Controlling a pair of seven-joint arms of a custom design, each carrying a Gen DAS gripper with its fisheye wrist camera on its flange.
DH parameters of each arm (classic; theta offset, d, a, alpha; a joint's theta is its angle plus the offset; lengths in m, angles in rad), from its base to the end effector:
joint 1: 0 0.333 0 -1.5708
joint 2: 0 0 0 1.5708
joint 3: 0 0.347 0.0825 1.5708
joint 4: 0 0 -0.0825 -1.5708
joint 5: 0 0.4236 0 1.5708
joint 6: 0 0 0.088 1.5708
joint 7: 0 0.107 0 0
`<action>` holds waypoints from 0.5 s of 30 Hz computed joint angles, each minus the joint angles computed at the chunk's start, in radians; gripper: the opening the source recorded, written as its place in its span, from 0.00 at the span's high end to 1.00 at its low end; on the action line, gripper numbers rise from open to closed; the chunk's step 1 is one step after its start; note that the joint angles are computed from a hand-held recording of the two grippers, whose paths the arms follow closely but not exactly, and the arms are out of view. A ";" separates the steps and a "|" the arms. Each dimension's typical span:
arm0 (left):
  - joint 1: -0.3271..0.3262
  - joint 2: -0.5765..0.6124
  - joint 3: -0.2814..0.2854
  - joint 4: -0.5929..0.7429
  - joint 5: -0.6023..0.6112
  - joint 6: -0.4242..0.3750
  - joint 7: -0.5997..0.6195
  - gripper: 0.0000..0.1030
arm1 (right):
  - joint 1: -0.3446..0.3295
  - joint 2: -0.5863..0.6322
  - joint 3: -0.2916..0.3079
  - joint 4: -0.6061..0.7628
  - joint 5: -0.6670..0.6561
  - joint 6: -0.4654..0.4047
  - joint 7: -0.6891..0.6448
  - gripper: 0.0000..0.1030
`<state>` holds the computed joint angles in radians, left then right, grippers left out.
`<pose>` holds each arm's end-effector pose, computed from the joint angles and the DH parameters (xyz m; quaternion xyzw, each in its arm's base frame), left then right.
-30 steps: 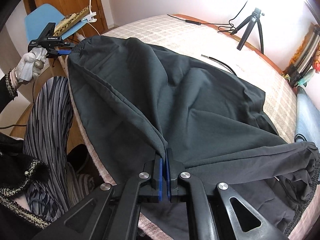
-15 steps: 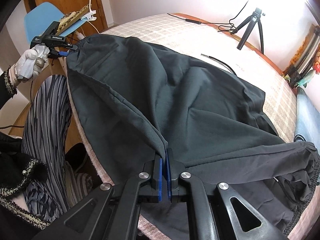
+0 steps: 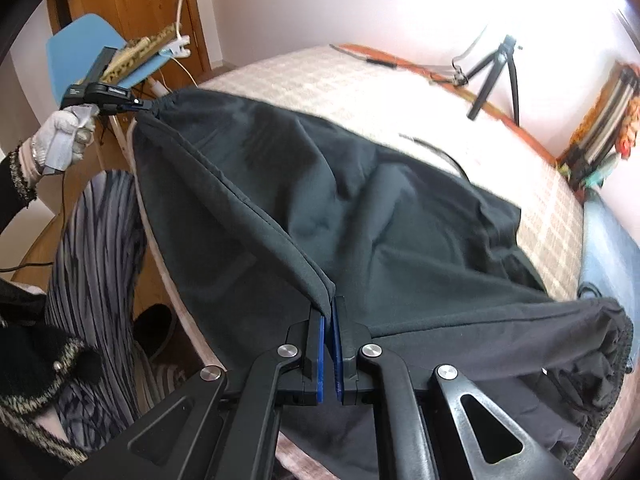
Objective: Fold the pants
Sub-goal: 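Lift the trousers with both grippers and fold them over onto the other leg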
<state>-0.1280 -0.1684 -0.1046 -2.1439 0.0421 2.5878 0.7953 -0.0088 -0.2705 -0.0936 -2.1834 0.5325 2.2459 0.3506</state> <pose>0.5623 -0.1372 0.5604 -0.8224 0.4823 -0.2821 0.1070 0.5315 -0.0438 0.5561 -0.8957 0.3384 -0.1262 0.2595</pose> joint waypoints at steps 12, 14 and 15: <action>-0.042 -0.021 0.053 -0.053 -0.267 0.068 0.140 0.71 | 0.038 -0.028 0.024 -0.021 -0.009 0.021 -0.028 0.99; -0.042 -0.020 0.055 -0.064 -0.309 0.071 0.121 0.59 | 0.033 -0.019 0.022 -0.017 -0.018 0.017 -0.013 0.99; -0.046 -0.020 0.060 -0.073 -0.344 0.077 0.120 0.59 | 0.032 -0.020 0.022 -0.019 -0.021 0.016 -0.011 0.99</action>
<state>-0.1737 -0.1881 -0.0447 -2.2169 -0.3023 2.6646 0.9150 0.0236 -0.2908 -0.0716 -2.2023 0.5113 2.2623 0.3396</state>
